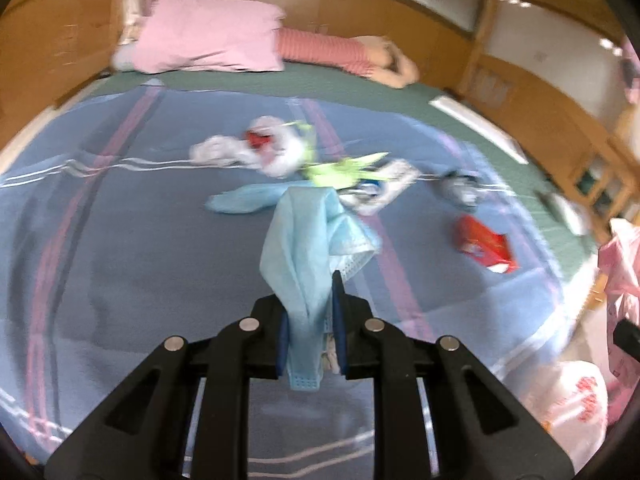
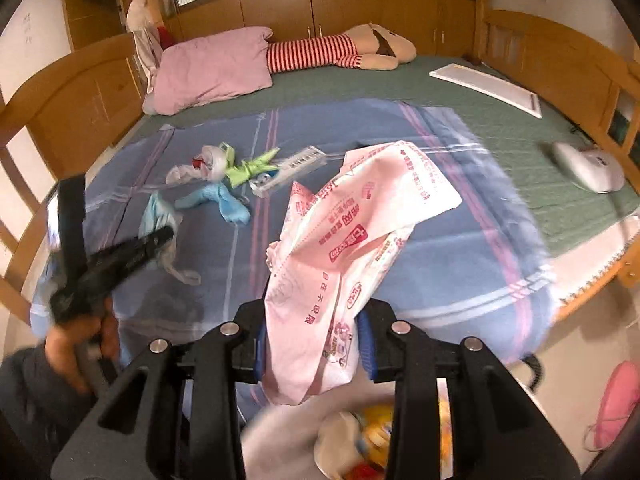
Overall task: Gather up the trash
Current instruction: 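Carry the mask and pink wrapper over the white bin and open both tools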
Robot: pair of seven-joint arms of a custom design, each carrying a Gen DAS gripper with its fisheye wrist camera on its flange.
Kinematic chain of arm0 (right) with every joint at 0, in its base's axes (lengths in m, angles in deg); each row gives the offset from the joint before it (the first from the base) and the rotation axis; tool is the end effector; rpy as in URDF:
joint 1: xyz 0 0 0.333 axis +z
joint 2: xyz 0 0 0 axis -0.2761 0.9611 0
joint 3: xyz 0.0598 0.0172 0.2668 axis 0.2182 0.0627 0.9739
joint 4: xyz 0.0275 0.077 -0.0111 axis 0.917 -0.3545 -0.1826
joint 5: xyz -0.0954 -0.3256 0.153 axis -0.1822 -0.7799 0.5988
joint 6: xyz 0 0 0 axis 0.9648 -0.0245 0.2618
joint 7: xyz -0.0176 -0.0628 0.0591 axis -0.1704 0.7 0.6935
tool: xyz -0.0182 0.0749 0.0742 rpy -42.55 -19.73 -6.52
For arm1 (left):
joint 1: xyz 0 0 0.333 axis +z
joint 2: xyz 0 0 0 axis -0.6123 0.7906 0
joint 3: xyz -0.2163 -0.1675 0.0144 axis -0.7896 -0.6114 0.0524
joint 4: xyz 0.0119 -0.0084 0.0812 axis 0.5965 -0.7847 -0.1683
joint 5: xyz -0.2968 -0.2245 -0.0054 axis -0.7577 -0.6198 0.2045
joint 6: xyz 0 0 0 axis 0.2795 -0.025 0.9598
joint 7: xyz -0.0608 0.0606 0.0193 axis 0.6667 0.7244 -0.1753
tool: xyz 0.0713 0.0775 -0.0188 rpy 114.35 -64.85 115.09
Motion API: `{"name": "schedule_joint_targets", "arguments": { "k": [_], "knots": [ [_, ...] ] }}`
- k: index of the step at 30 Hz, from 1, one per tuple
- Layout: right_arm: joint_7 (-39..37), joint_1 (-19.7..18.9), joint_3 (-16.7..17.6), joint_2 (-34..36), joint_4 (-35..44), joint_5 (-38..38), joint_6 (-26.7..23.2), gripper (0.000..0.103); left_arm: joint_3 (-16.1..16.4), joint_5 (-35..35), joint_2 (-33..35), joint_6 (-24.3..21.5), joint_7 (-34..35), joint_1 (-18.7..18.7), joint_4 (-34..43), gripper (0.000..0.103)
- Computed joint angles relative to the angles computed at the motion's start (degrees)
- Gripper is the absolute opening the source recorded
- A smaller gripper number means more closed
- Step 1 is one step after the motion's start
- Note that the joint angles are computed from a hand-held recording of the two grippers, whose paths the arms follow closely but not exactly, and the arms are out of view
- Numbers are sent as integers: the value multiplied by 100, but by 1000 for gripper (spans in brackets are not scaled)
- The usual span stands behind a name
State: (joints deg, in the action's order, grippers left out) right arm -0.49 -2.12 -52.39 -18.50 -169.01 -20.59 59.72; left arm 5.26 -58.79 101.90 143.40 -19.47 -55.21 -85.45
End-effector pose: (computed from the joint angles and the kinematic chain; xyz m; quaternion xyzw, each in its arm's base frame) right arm 0.5460 0.1459 0.5866 -0.7430 0.5667 -0.1641 0.3161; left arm 0.6056 -0.2518 0.5120 -0.7197 0.5696 -0.3273 0.2245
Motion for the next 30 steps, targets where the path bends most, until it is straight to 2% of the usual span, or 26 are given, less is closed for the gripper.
{"name": "schedule_joint_targets", "arguments": {
  "k": [4,6,8,10,11,14,15,18,19,21,23,24,25,26,27,28,30],
  "knots": [
    [-19,-153,-110,-624,-531,-394,-878,36,-74,17,-99,905,403,-1,-242,19],
    [5,-195,-147,-775,-780,-590,-1392,38,-202,-238,-109,1363,846,43,-346,19],
    [21,-197,-131,-683,-774,-759,-2034,61,-429,-812,-82,1647,1544,148,-408,19],
    [149,-205,-2,-619,-846,-1246,-2384,69,-826,-1566,-37,1801,2461,373,-443,19],
    [178,-195,18,-647,-923,-1349,-2349,69,-1214,-2181,4,1866,3174,622,-458,19],
    [289,-202,-126,-832,-1060,-988,-1949,69,-1982,-3368,52,1905,4563,1082,-499,19],
    [357,-225,-194,-914,-1107,-818,-1731,69,-2212,-3714,65,1918,4976,1208,-510,19],
    [1020,-396,-365,-1233,-1352,-375,-712,75,-3312,-5087,215,1838,6746,1882,-434,19],
    [1250,-451,-401,-1265,-1385,-315,-487,75,-3769,-5573,301,1728,7465,2156,-372,19],
    [1583,-534,-460,-1304,-1457,-263,-170,76,-4437,-6293,489,1372,8635,2529,-232,19],
    [1890,-605,-459,-1275,-1459,-345,-69,76,-4728,-6581,632,793,9392,2615,-78,19],
    [1987,-612,-454,-1272,-1476,-380,-49,76,-4734,-6567,689,464,9596,2551,13,19],
    [2097,-628,-451,-1239,-1474,-424,-61,76,-4689,-6455,775,52,9739,2431,149,25],
    [2118,-620,-470,-1172,-1419,-436,-88,76,-4615,-6359,847,-287,9812,2310,280,49],
    [2121,-610,-481,-1167,-1421,-442,-117,76,-4483,-6189,878,-476,9812,2125,363,67],
    [2105,-594,-498,-1138,-1408,-422,-143,76,-4263,-5938,802,-345,9702,1871,314,93],
    [2132,-586,-508,-1113,-1419,-393,-128,76,-3938,-5751,686,-64,9550,1564,228,94]
  ]
}}
